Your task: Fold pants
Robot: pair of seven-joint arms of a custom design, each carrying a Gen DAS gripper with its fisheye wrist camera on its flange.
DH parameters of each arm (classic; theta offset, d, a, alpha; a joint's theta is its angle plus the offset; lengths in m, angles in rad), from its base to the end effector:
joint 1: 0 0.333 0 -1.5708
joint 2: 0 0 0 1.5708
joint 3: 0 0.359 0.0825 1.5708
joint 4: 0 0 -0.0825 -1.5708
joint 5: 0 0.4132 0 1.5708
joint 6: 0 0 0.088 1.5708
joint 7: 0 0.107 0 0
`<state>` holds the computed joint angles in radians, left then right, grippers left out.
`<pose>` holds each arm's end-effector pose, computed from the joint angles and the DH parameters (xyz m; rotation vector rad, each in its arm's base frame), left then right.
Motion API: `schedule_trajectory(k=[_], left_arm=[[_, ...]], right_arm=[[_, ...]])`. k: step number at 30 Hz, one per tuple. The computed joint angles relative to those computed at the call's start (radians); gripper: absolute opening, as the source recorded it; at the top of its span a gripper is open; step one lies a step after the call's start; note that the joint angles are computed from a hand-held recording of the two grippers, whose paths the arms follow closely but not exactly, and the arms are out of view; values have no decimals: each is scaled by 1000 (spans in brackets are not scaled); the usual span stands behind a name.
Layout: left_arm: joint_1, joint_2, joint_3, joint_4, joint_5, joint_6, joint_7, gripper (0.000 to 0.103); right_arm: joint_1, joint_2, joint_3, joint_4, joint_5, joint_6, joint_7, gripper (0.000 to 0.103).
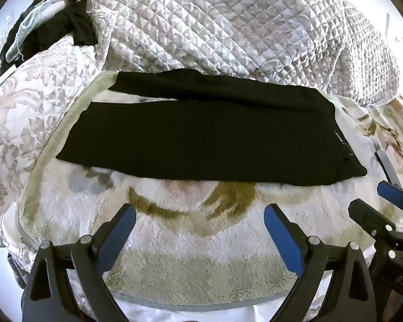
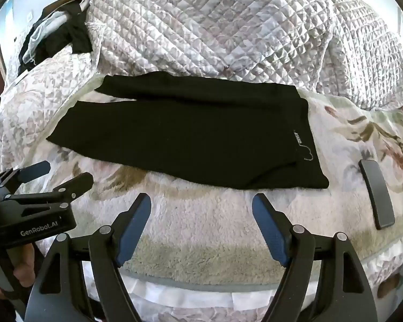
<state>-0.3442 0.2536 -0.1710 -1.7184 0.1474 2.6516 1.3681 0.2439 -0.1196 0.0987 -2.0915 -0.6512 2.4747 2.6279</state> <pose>0.6287 -0.3455 0.5487 -1.4806 2.2271 -0.8248 0.5452 0.1988 0.5616 -1.5510 2.0910 -0.7743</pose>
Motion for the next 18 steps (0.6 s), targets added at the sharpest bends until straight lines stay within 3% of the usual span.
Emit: schedule_trajectory(k=[18], left_arm=[[0,0,-1,2,-7,-9,4,97]], right_arm=[[1,-1,1,2,2,-2,0,78]])
